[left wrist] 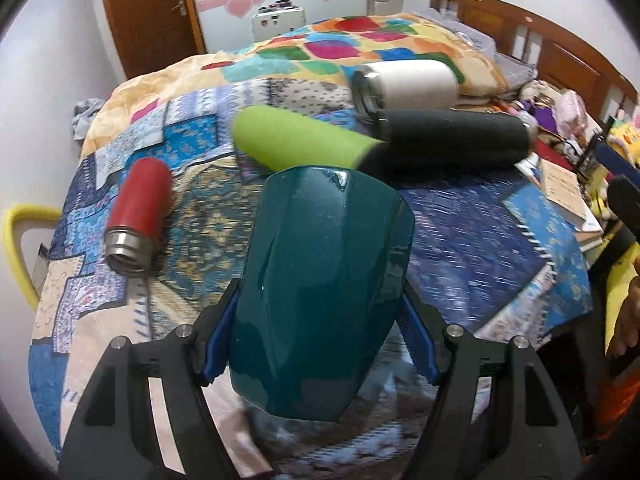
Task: Flip cup upright
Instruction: 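Lift the teal cup with the left gripper and carry it toward the right gripper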
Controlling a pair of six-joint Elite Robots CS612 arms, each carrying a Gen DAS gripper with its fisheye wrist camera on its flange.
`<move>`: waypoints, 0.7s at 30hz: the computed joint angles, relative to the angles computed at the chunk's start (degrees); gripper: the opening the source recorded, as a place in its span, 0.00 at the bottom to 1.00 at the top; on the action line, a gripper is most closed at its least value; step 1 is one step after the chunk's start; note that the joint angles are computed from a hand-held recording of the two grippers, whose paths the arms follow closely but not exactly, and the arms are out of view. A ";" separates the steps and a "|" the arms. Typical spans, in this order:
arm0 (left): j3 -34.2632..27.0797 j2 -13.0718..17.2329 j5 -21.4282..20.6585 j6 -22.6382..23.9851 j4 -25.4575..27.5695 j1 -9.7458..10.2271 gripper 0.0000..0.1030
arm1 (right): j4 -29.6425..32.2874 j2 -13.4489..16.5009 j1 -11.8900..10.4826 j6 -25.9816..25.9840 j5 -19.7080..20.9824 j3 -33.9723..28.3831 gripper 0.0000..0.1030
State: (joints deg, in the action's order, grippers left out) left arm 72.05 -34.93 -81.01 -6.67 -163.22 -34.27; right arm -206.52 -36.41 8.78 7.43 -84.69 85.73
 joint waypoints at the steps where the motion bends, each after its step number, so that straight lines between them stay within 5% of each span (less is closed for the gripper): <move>1: -0.13 0.13 -0.57 -0.02 0.05 -0.22 0.70 | -0.17 -0.12 0.02 -0.09 -0.20 0.22 1.00; 21: -4.52 4.23 -0.54 -0.18 -0.93 -2.34 0.70 | 1.23 0.03 -0.35 0.48 -0.51 0.87 1.00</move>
State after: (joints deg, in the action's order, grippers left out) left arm 67.53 -30.70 -81.56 -6.86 -164.15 -36.61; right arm -205.29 -36.39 8.43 7.91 -85.20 86.60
